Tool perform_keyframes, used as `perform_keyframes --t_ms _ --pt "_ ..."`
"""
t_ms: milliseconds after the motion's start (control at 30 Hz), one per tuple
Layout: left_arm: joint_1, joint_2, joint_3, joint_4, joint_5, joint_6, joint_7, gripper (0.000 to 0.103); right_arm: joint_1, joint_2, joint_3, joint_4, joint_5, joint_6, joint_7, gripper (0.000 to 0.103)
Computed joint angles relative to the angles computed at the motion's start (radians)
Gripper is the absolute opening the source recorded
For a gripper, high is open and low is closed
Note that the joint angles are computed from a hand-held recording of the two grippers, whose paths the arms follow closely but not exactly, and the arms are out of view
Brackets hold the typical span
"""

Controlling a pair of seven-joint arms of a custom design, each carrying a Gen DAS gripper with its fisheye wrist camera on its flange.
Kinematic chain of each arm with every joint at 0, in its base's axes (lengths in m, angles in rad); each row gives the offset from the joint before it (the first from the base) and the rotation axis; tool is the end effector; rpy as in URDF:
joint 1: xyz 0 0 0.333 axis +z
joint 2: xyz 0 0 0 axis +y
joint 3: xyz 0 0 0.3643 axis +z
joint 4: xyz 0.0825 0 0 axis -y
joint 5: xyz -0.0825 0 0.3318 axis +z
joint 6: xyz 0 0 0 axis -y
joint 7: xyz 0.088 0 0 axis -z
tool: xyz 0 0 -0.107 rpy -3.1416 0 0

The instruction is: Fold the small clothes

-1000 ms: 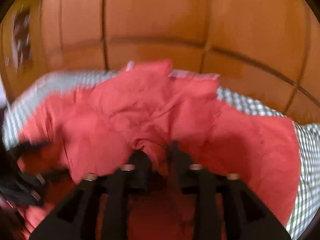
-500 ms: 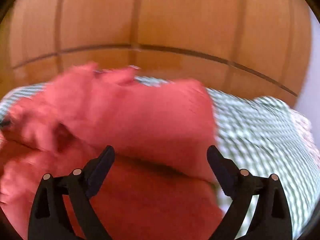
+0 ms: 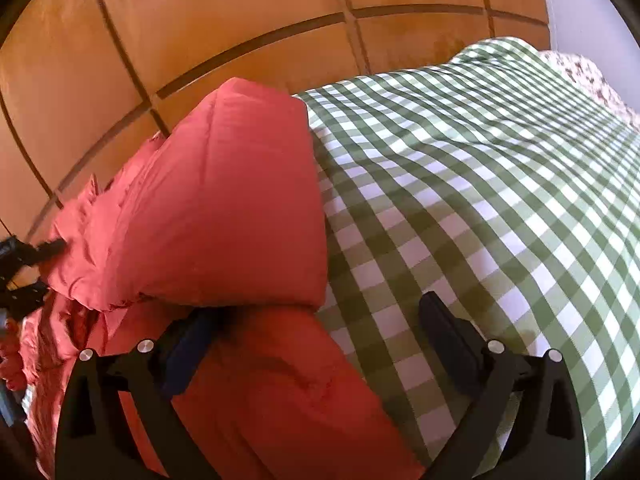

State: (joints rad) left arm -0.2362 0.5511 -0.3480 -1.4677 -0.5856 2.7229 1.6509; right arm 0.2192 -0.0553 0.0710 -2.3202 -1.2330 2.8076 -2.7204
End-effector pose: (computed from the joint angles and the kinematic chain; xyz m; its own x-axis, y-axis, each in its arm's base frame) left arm 0.6504 -0.3240 0.5138 -0.2491 -0.7533 0.6087 -0.8713 -0.1001 -0.4805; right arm 0.4469 0.1813 0.4813 -0.4377 -0.8395 -0.3220 -0.5407 0.5319 -0.6517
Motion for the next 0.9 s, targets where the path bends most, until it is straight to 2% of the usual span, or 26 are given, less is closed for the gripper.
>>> perform_keyframes --t_ms 67,133,200,267,367,433,500,633,733,800,867,900 --pt "0.023 -0.021 -0.039 -0.029 -0.045 0.046 0.053 0.011 0.004 -0.003 0.005 0.002 0.006 -0.013 -0.003 0.098" --pt "0.058 -0.057 -0.083 -0.068 -0.107 0.1 0.133 0.009 0.006 -0.003 0.005 0.001 0.002 -0.015 0.003 0.098" --pt "0.145 -0.116 -0.174 -0.137 -0.26 0.169 0.281 0.009 0.006 -0.005 0.006 -0.001 0.001 -0.016 0.004 0.098" --pt "0.186 -0.159 -0.199 -0.181 -0.359 0.184 0.372 0.009 0.008 -0.004 0.007 0.001 0.003 -0.023 0.002 0.098" --pt "0.192 -0.225 -0.165 -0.286 -0.418 0.207 0.435 0.008 0.012 0.001 0.008 0.007 0.018 -0.037 -0.017 0.098" --pt "0.162 -0.242 -0.121 -0.352 -0.412 0.24 0.444 0.008 0.016 0.003 0.009 0.009 0.035 -0.047 -0.036 0.098" --pt "0.145 -0.24 -0.093 -0.393 -0.429 0.233 0.457 0.008 0.024 0.006 0.013 0.018 0.081 -0.073 -0.087 0.1" --pt "0.178 -0.218 -0.16 -0.415 -0.671 0.303 0.729 0.008 0.038 0.018 0.014 0.054 0.19 -0.123 -0.223 0.1" --pt "0.18 -0.21 -0.155 -0.405 -0.776 0.288 0.81 0.01 0.032 0.04 0.0 0.086 0.259 -0.12 -0.282 0.101" --pt "0.16 -0.21 -0.134 -0.404 -0.79 0.28 0.823 0.01 0.035 0.037 0.002 0.112 0.207 -0.192 -0.213 0.101" --pt "0.144 -0.218 -0.113 -0.405 -0.801 0.262 0.835 0.011 0.051 0.013 0.023 0.133 0.114 -0.315 -0.116 0.101" --pt "0.132 -0.219 -0.099 -0.405 -0.793 0.254 0.832 0.011 0.069 0.002 0.046 0.145 0.055 -0.411 -0.075 0.101"
